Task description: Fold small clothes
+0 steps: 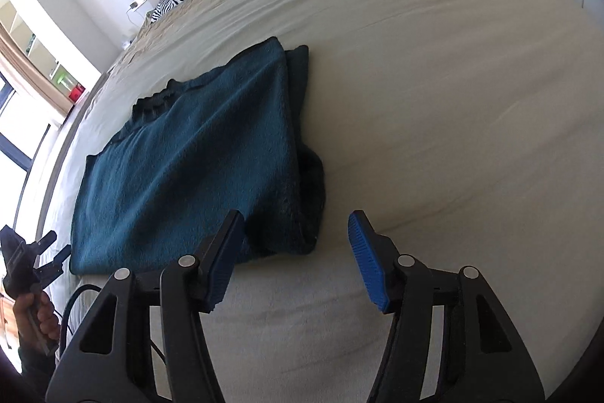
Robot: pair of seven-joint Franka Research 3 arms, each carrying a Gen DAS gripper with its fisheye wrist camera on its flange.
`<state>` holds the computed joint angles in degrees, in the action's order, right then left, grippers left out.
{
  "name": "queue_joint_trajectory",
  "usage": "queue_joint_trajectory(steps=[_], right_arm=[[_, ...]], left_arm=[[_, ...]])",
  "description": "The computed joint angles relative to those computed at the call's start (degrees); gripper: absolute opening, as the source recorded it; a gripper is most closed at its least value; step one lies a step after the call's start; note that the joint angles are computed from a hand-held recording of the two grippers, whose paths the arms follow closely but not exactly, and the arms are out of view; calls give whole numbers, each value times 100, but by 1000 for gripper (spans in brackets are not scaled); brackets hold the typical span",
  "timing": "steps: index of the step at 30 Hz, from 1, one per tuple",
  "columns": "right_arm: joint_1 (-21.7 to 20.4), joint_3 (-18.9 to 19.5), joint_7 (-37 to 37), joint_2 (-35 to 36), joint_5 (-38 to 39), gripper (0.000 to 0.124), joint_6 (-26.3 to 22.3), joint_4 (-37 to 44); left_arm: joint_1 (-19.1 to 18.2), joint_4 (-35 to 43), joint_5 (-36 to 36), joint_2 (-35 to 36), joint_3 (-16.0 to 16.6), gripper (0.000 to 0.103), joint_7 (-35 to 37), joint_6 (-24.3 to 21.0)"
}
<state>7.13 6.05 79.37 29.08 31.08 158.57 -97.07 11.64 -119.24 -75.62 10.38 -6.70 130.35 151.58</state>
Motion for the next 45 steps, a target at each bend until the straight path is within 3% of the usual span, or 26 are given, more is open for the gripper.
queue_joint_trajectory(steps=[8, 11, 14, 18, 19, 21, 23, 25, 26, 29, 31, 35, 40, 43, 45], right_arm=[[-76, 128, -799, 63, -156, 16, -18, 34], [-426, 402, -1548, -38, 271, 9, -202, 21], [-389, 181, -1809, -26, 108, 8, -627, 148], [-100, -235, -1776, 121, -622, 7, -964, 449], [-47, -316, -1732, 143, -763, 1, -950, 508], [161, -678, -1260, 262, -1244, 1, -876, 671], [228, -981, -550, 485, -1583, 1, -1239, 1019], [86, -900, -263, 376, -1509, 1, -981, 844], [-117, -655, -371, 236, -1209, 1, -806, 665], [-497, -73, -777, -86, -304, 3, -478, 287], [-466, 28, -932, -93, -80, 4, -353, 320], [-135, -179, -526, 413, -315, 9, -679, 1161], [146, -402, 398, 1081, -767, 50, -1082, 2086], [93, -251, 339, 1055, -751, 50, -914, 1926], [219, -372, 407, 1020, -993, 48, -939, 1831]], left_arm=[[-108, 255, 744, 249, -128, 65, -426, 386], [-56, 265, 966, 317, -185, 57, -488, 463], [40, 339, 1116, 400, -245, 52, -543, 411], [143, 457, 1275, 494, -306, 48, -656, 339], [152, 458, 1325, 499, -318, 46, -683, 358], [174, 442, 1372, 490, -357, 46, -705, 397], [203, 420, 1343, 471, -390, 46, -691, 408], [219, 352, 1300, 404, -403, 46, -651, 439], [198, 311, 1318, 354, -394, 46, -679, 488], [88, 168, 1357, 176, -404, 47, -563, 808], [28, 156, 1387, 137, -405, 52, -507, 945], [50, 233, 1204, 197, -413, 65, -462, 982], [140, 128, 571, 122, -418, 66, 18, 960], [95, 53, 597, 125, -297, 67, -50, 927], [95, 20, 577, 133, -263, 66, -86, 893]])
